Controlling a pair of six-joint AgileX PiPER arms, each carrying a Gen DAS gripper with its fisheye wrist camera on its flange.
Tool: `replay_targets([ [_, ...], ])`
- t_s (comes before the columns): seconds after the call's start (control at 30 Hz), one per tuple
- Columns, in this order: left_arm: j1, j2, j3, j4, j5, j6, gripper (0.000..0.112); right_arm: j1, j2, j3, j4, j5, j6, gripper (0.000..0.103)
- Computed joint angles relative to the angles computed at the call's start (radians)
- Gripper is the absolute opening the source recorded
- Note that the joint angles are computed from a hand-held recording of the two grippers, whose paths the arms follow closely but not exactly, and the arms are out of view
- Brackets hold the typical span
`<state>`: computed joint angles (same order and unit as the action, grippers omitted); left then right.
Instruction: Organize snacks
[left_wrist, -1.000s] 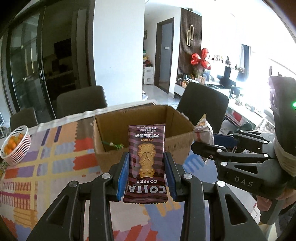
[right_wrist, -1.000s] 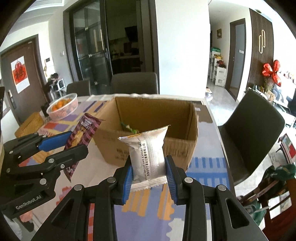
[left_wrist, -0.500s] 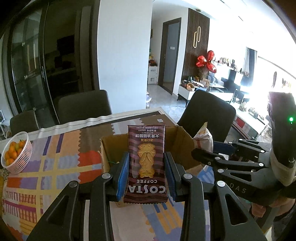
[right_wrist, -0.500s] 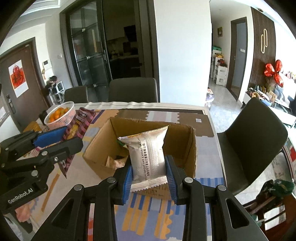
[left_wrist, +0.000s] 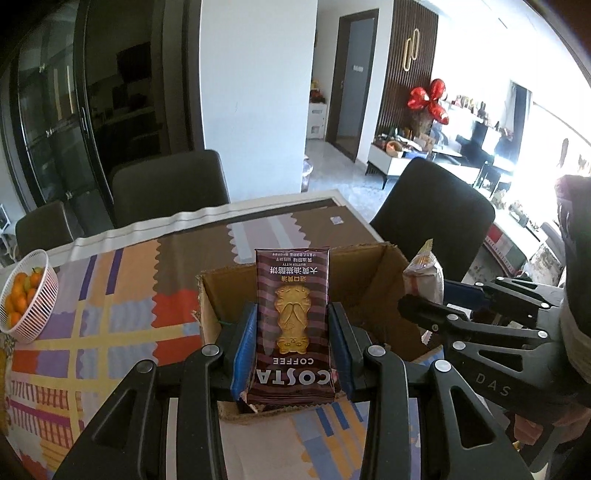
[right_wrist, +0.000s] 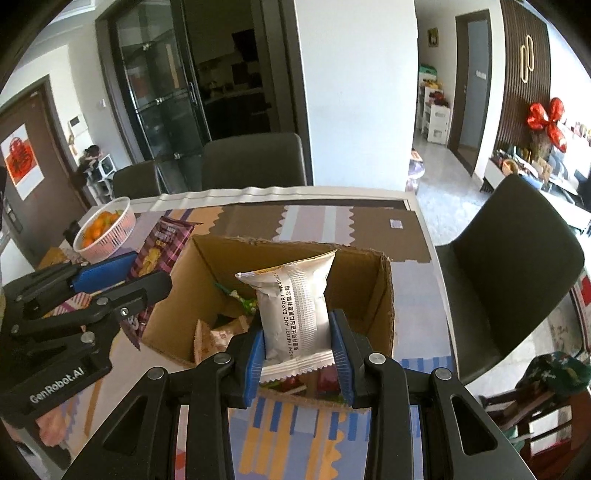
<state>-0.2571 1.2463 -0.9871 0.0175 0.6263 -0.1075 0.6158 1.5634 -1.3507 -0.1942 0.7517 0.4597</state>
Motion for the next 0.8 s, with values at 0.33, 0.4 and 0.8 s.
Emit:
replay_targets([
  [0.33, -0.038, 0.029, 0.005, 0.151, 0.003, -0.138, 0.053, -0.026, 0.070, -0.046, -0.008, 0.041, 0.012, 0.051],
  [0.4, -0.051, 0.002, 0.026, 0.199, 0.005, -0.187, 0.054, -0.030, 0.059, -0.029, -0.011, 0.037, 0.016, 0.051],
  [0.8, -0.251, -0.230, 0.202, 0.635, 0.064, -0.663, 0.071, 0.084, -0.127, 0.166, -0.219, -0.031, 0.216, 0.067],
])
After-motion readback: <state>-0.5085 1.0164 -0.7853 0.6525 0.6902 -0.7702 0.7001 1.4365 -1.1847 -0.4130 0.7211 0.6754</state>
